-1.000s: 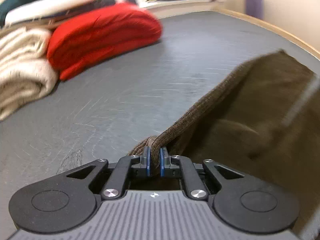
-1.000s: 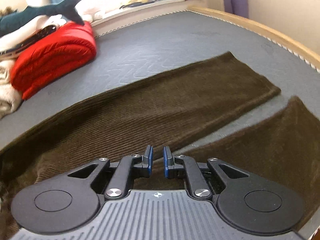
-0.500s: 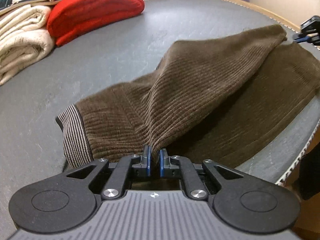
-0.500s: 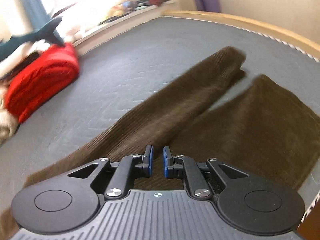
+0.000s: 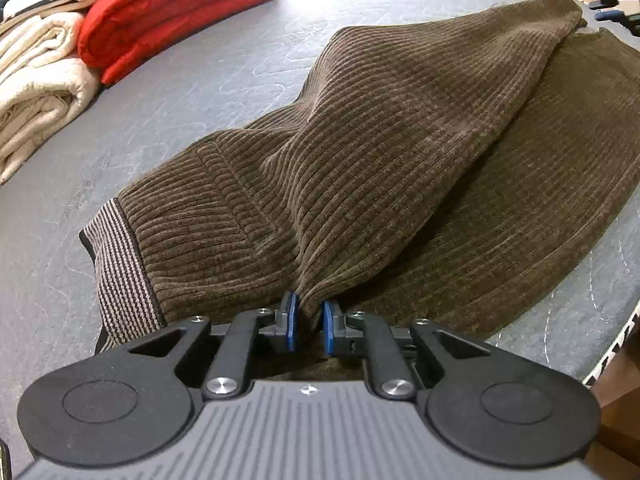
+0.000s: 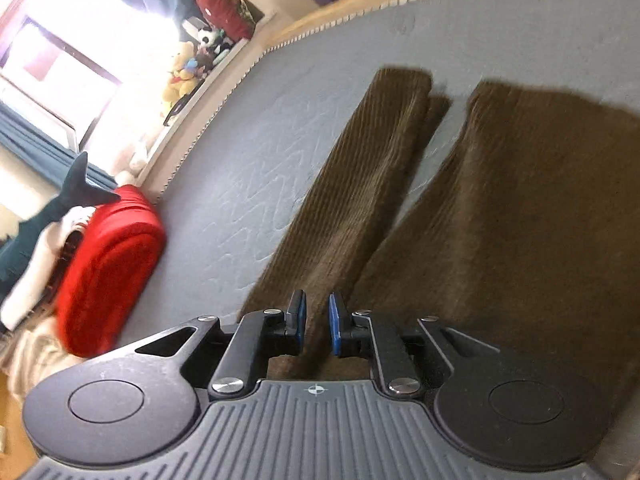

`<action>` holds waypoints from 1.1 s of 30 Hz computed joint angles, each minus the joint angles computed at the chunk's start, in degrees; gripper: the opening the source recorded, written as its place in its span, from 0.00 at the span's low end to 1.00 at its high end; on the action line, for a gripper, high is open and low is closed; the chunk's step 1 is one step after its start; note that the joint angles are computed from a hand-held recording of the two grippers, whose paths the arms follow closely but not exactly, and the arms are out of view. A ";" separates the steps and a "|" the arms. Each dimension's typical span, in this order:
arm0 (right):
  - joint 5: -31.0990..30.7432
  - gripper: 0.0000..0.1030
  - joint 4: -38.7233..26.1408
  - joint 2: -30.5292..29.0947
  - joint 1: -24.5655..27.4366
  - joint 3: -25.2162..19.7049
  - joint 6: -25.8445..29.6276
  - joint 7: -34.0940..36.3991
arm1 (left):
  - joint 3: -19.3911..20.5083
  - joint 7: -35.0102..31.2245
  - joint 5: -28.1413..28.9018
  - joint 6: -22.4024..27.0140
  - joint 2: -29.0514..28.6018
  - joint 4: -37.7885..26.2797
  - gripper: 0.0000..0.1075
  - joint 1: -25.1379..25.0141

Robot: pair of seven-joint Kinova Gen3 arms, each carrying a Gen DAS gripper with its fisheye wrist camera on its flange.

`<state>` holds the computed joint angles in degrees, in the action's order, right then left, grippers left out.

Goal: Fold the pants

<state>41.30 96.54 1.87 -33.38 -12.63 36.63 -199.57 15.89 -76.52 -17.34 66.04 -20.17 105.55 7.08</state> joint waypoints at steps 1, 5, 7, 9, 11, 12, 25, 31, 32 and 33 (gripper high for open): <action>-0.77 0.15 -0.48 0.88 0.44 0.37 -0.61 0.30 | -0.33 0.15 0.39 -0.14 0.11 -0.07 0.13 -0.10; -7.42 0.21 -2.36 4.47 0.82 3.60 -4.06 6.01 | -1.71 0.28 1.85 -0.34 0.31 -0.57 0.13 -0.53; -10.22 0.24 -4.25 6.65 4.52 0.51 -4.41 10.67 | -1.69 0.76 2.15 -0.35 0.39 -0.77 0.13 -0.84; -12.32 0.26 -7.55 9.16 7.83 -3.48 -1.42 15.33 | -2.15 0.97 2.58 -0.62 0.47 -0.86 0.13 -1.04; -15.87 0.28 -10.66 11.07 7.67 -3.37 1.46 19.59 | -3.11 0.13 3.20 -0.88 -0.08 -0.88 0.13 -0.99; -17.24 0.28 -11.29 11.50 6.40 -1.75 1.65 20.78 | -3.70 -0.32 3.64 -1.16 -0.54 -0.59 0.13 -1.02; 3.41 0.02 -14.23 5.41 -3.55 -5.02 16.51 15.93 | -1.15 3.15 1.49 -3.81 -8.32 0.03 0.09 -7.60; -1.61 0.02 -15.05 1.71 -16.58 0.28 30.49 20.07 | -1.07 0.42 2.04 1.77 -10.96 -0.77 0.08 -8.18; -3.77 0.02 -15.57 1.87 -16.21 -0.82 32.82 19.83 | -1.30 -0.92 2.18 3.20 -10.83 -0.91 0.08 -7.82; -5.62 0.02 -16.22 2.31 -14.77 -2.84 34.93 19.50 | -1.47 -2.08 2.23 4.51 -10.49 -1.17 0.08 -7.63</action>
